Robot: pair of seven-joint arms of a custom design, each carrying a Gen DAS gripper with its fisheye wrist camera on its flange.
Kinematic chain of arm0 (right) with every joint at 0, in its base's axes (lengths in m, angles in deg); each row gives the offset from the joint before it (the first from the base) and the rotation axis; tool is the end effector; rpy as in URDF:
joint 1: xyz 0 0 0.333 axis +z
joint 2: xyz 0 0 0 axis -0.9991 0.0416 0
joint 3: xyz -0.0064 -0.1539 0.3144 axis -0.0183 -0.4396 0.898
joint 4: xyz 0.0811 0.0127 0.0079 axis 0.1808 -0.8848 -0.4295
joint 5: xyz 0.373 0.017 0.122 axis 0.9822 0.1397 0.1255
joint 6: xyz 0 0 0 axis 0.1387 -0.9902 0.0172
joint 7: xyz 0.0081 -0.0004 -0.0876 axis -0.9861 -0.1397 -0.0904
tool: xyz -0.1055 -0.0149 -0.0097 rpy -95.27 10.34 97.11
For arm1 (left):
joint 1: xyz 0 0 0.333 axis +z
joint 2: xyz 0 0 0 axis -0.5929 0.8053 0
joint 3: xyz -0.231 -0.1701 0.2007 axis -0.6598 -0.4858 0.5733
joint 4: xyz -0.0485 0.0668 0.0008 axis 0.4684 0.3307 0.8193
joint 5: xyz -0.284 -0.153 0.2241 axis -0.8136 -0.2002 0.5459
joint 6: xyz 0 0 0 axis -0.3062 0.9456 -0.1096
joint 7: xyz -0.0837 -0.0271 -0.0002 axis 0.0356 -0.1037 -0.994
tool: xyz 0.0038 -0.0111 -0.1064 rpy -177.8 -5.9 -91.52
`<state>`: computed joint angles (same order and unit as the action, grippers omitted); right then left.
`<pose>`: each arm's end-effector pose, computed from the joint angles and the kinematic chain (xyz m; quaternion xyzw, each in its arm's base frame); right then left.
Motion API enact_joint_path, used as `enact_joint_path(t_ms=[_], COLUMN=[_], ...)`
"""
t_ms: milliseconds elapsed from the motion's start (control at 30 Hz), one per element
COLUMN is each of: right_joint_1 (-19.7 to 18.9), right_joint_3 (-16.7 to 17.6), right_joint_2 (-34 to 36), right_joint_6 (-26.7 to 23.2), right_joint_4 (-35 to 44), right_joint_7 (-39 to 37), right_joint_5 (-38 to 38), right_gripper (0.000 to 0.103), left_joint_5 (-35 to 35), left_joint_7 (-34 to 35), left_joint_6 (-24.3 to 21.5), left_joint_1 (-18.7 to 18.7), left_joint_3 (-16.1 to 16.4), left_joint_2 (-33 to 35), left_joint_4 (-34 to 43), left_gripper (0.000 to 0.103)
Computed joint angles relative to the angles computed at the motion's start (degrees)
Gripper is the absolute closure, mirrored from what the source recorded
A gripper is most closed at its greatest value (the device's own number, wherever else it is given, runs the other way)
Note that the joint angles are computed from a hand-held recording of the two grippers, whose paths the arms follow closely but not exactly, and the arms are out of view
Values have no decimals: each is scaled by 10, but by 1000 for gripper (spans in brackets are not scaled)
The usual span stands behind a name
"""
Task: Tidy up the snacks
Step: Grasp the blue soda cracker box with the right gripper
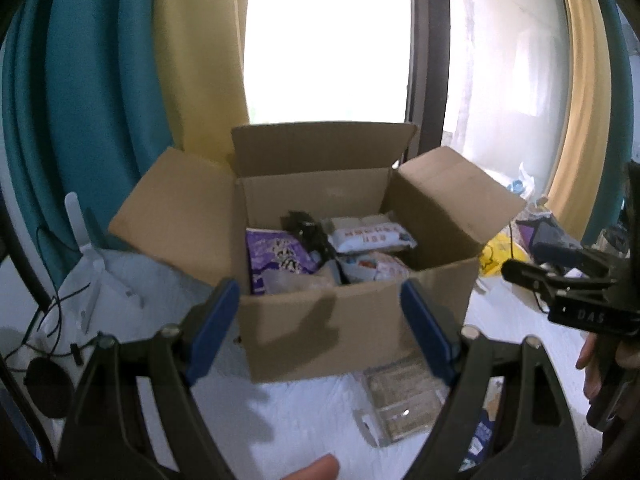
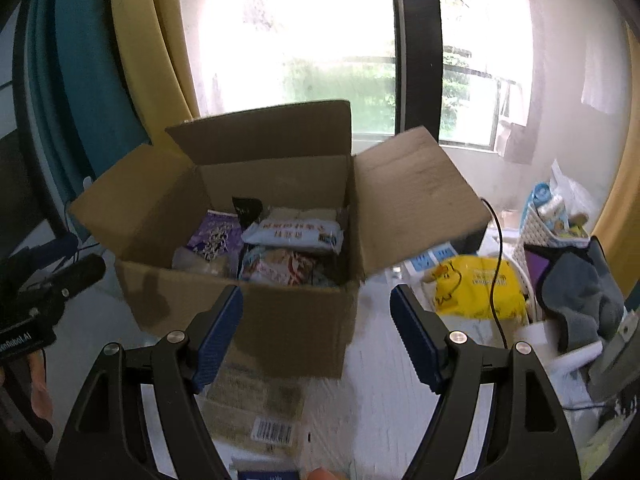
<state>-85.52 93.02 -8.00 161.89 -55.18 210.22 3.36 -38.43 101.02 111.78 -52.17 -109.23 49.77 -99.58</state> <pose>0.3745 0.1628 0.6050 -0.6193 0.6425 -0.3207 0.3174 0.4288 -0.3757 0.6024 -0.5069 0.7058 -0.4301 0.2450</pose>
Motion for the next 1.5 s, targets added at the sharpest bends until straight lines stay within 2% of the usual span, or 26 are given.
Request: enact_joint_path(t_ms=[200,433,633,767,933,1200,1333,1500], right_joint_1=[14,30,26,50,74,138,164,135], right_joint_3=[-9,-18,-18,-39,-46,-43,-40,-16], right_joint_2=[-28,-59,-75,-90,-119,-152,-136,-83], right_joint_6=[-6,-15,-37,-45,-67,-107,-97,-82], right_joint_4=[-39,-89,-126,-156,-189,-212,-206,-175], right_joint_7=[0,-4,-3,-11,-13,7,18,48], right_joint_5=[17,43,52,79,109,176,200,180], right_gripper=[24,24,24,24,24,24,24,24], left_joint_5=[-7,-60,-117,-136,-153,-187,-213,-247], left_joint_7=[-4,29,72,86,91,122,146,174], left_joint_6=[2,-1,-3,-7,-18,-11,1,17], left_joint_1=[-1,-14,-36,-49,-62,-73,-76,-74], left_joint_3=[-7,-16,-21,-26,-25,-22,-18,-17], left_joint_2=[-16,-21,-17,-12,-4,-13,-19,-29], left_joint_4=[-32,-70,-98,-113,-123,-149,-160,-176], left_gripper=[19,19,19,19,19,19,19,19])
